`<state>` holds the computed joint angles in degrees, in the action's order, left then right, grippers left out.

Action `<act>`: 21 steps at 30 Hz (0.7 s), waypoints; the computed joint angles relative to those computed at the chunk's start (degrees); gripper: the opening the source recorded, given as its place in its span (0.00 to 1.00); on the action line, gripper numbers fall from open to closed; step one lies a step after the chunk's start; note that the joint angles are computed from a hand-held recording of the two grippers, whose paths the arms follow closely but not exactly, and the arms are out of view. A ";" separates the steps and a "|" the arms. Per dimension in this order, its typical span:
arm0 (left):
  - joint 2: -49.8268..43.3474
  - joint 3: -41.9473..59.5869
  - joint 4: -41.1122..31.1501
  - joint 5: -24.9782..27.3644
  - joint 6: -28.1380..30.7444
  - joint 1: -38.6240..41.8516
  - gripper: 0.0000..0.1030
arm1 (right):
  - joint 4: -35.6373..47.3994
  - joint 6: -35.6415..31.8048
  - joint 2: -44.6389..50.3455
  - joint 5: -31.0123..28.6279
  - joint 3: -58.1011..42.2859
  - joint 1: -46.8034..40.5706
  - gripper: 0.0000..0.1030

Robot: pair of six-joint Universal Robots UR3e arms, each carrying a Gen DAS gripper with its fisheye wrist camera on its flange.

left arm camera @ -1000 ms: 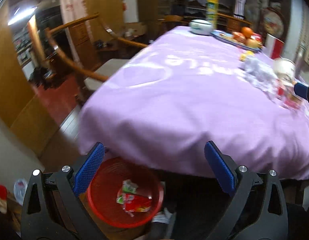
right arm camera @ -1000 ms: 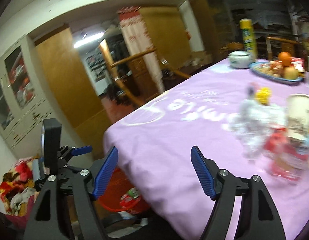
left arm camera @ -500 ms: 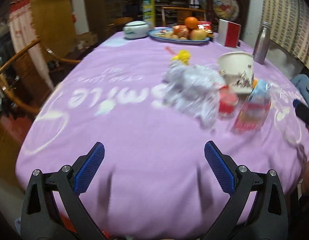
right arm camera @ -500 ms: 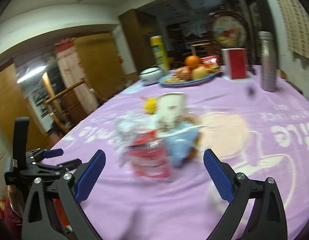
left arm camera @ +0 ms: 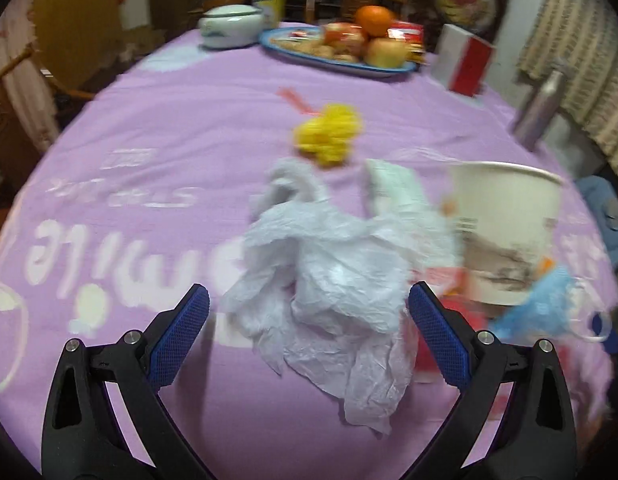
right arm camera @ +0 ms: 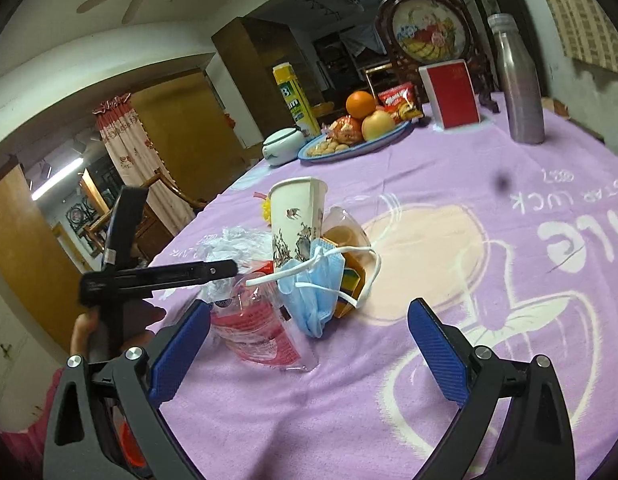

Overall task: Collect trash
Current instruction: 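Bring both open tools back over the remaining trash on the table, then grasp white plastic bag with left tool while right tool reaches pink plastic bottle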

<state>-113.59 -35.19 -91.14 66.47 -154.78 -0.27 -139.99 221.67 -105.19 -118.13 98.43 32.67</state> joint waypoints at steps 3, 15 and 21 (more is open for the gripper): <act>3.28 -6.18 5.56 3.57 -0.16 3.67 0.93 | -0.42 0.19 -0.51 1.42 0.48 -0.76 0.94; 15.93 -19.59 3.98 -6.24 11.28 15.55 0.93 | 0.94 -0.29 1.41 0.76 -1.60 0.45 0.94; 5.00 -8.18 4.61 1.11 3.27 8.05 0.93 | 1.49 -0.20 1.44 1.23 -1.82 0.30 0.94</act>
